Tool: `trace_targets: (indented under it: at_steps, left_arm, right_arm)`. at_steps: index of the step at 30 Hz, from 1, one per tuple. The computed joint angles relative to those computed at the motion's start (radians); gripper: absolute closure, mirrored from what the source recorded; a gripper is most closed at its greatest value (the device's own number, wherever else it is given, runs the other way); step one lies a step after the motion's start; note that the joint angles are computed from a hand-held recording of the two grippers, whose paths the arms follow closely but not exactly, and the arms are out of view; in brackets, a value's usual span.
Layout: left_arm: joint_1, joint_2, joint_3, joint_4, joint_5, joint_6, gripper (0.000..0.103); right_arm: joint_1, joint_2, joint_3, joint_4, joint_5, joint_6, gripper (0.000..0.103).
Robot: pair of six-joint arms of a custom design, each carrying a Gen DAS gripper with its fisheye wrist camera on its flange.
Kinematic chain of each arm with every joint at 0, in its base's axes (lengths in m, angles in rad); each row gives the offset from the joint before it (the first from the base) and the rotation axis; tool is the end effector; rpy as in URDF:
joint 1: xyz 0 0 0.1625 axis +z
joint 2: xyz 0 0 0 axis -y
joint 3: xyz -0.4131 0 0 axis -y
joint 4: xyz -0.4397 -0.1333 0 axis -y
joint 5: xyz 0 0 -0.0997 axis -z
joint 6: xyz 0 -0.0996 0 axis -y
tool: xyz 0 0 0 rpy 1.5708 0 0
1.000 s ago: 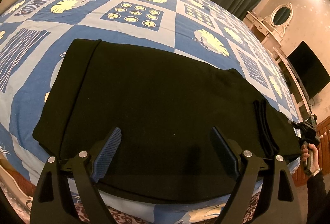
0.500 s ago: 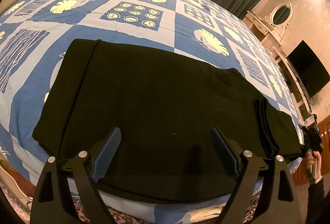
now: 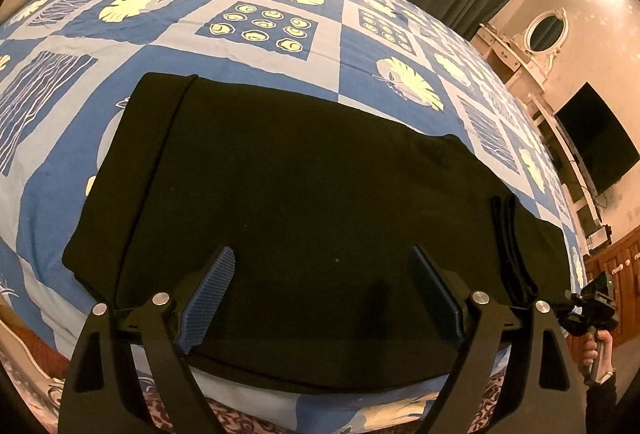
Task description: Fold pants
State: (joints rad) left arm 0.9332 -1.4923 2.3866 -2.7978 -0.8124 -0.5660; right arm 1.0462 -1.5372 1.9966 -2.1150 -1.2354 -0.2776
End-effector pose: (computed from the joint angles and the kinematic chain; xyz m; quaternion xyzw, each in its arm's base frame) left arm -0.0911 -0.4620 0.1957 -0.0285 0.9177 -0.3335 0.2138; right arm -0.1143 -0.5292 0.2951 0.1143 0.9785 -0.1036 0.1372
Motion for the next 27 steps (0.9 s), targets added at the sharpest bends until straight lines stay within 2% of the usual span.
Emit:
trace_targets:
  at_steps: [8, 11, 13, 14, 17, 19, 21, 23, 27]
  left_arm:
    - [-0.004, 0.000, 0.001, 0.005, 0.001, 0.004, 0.016]
    - [-0.007, -0.001, 0.002, 0.009, 0.000, 0.008, 0.016]
    - [-0.004, -0.008, 0.002, 0.009, -0.011, 0.013, 0.016]
    - [-0.002, -0.011, 0.002, 0.008, -0.018, 0.014, 0.016]
    - [0.011, -0.029, -0.004, 0.019, -0.053, 0.013, 0.016]
    - [0.022, -0.048, -0.014, 0.045, -0.086, 0.012, 0.016]
    - [0.025, -0.066, -0.018, 0.060, -0.102, 0.012, 0.016]
    - [0.024, -0.102, -0.017, 0.068, -0.108, 0.030, 0.016]
    - [0.041, -0.199, -0.009, 0.069, -0.120, 0.086, 0.016]
  right_arm:
    - [-0.017, -0.004, -0.001, 0.012, 0.000, -0.034, 0.080]
    - [-0.014, -0.010, 0.002, 0.012, 0.008, -0.017, 0.072]
    - [0.005, -0.027, 0.010, -0.017, -0.016, -0.002, 0.060]
    - [0.024, -0.040, 0.022, -0.051, -0.044, 0.013, 0.057]
    - [0.094, -0.080, 0.062, -0.216, -0.196, 0.053, 0.046]
    - [0.177, -0.103, 0.101, -0.370, -0.346, 0.049, 0.038]
    - [0.239, -0.114, 0.126, -0.458, -0.410, 0.037, 0.036]
    - [0.274, -0.124, 0.141, -0.491, -0.411, 0.043, 0.032]
    - [0.325, -0.136, 0.180, -0.513, -0.361, 0.074, 0.031]
